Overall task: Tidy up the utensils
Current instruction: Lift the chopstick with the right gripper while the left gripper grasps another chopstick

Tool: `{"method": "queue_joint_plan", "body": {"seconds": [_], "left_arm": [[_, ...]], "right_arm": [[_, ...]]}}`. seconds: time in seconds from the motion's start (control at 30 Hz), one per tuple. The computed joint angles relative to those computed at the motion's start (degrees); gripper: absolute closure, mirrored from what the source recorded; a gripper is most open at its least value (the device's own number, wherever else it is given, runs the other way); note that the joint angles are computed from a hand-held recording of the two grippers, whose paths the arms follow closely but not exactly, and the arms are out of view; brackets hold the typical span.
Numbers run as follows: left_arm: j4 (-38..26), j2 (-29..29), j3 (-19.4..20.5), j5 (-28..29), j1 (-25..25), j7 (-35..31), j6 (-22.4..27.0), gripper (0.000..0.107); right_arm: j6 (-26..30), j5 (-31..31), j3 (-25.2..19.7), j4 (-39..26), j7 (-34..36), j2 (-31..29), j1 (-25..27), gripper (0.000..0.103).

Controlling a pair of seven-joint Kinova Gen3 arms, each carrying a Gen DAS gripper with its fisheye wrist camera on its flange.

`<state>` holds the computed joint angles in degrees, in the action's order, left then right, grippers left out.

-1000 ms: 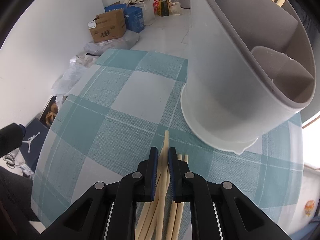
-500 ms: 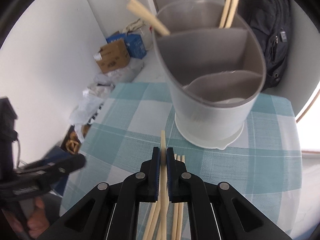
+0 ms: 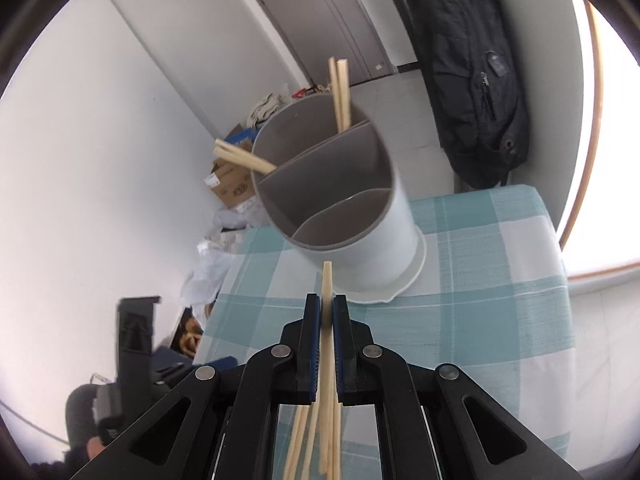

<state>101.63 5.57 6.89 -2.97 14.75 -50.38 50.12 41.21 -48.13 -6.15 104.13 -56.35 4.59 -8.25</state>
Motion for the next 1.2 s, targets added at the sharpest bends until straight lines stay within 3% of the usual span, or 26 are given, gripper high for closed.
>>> {"method": "queue_joint_plan", "body": {"seconds": [0.27, 0.5, 0.77, 1.07, 1.13, 1.2], "left_arm": [[-3.7, 3.4, 0.4, -8.0, 4.4, 5.8, 5.7, 0.033], [-4.4, 4.0, -0.3, -9.8, 4.9, 8.6, 8.0, 0.033], [-6.6, 6.5, -0.6, -11.7, 5.4, 9.8, 9.6, 0.033], [-10.0, 9.6, -1.7, -12.3, 5.1, 5.7, 10.2, 0.033], [-10.3, 9.7, -1.8, -11.0, 4.4, 4.4, 9.6, 0.039], [-10.4, 9.4, -1.9, -10.3, 4.5, 4.2, 9.2, 0.053]], "right_arm": [[3.8, -7.7, 2.3, 1.7, 6.5, -0.5, 4.0, 0.098], [5.6, -11.4, 3.4, 2.2, 9.5, -0.7, 5.8, 0.098], [7.3, -11.6, 4.0, 1.8, 9.3, -0.1, 7.3, 0.098], [8.7, -11.2, 4.0, 1.2, 8.7, 0.6, 8.1, 0.098], [9.0, -11.2, 4.0, 1.0, 8.7, 0.8, 8.3, 0.098], [9.0, -11.0, 3.9, 0.8, 8.4, 1.0, 8.3, 0.098]]}}
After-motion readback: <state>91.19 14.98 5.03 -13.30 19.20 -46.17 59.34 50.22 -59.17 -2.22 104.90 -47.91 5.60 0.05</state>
